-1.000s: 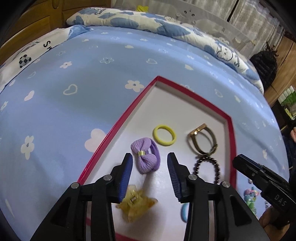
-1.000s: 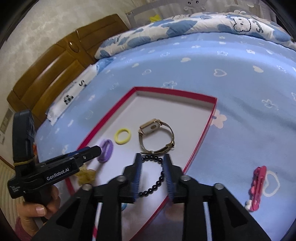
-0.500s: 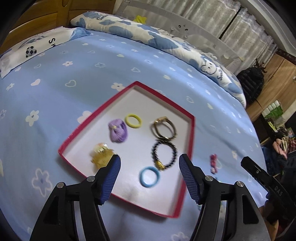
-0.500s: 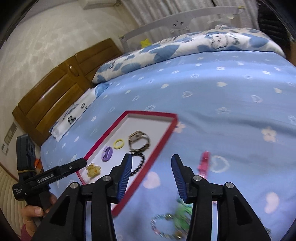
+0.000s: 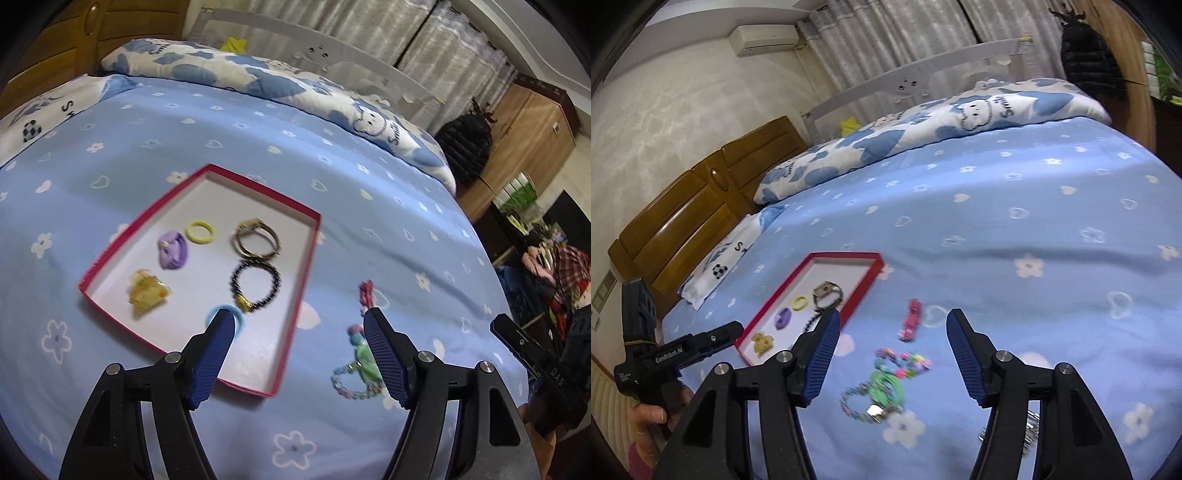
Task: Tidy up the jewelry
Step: 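Move both tools back to the remaining jewelry beside the tray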
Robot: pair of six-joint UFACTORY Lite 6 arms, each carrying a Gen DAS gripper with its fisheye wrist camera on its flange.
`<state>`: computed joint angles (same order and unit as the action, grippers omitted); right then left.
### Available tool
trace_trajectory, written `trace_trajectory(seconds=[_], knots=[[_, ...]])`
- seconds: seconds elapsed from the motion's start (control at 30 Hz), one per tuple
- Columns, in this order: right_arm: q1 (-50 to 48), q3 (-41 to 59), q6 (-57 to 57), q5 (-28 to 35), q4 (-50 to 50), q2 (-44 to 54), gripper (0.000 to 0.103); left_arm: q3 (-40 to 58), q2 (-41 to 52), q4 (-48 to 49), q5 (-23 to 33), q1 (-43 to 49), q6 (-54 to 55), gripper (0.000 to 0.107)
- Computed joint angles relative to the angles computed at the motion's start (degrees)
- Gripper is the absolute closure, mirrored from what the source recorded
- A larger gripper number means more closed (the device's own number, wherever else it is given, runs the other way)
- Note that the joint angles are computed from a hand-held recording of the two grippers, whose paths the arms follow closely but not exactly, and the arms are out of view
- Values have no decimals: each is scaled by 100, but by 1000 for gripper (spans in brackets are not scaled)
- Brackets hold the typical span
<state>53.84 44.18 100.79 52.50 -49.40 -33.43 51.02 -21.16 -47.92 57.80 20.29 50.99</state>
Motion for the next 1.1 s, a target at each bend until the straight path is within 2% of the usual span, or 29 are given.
trace_trajectory(seconds=[0.37, 0.53, 0.67, 0.83, 1.1], knots=[[2179, -1206, 1524, 2480, 108, -1701, 41, -633, -624, 611, -548, -1279, -756, 35], [3393, -1481, 2320, 3673, 241, -2125, 41, -920, -825, 997, -943, -2088, -1250, 35], [4114, -1619, 2906, 4231, 411, -2241, 41, -978, -737, 1174, -1210, -2492, -1441, 35], [4162, -1737, 2969, 4121, 514, -2250, 41, -1063, -629, 1495, -1590, -2981, -1763, 35], [2987, -1971, 2054, 2784, 673, -2044, 36, -1070, -20, 2303, -2315, -3794, -2443, 36]])
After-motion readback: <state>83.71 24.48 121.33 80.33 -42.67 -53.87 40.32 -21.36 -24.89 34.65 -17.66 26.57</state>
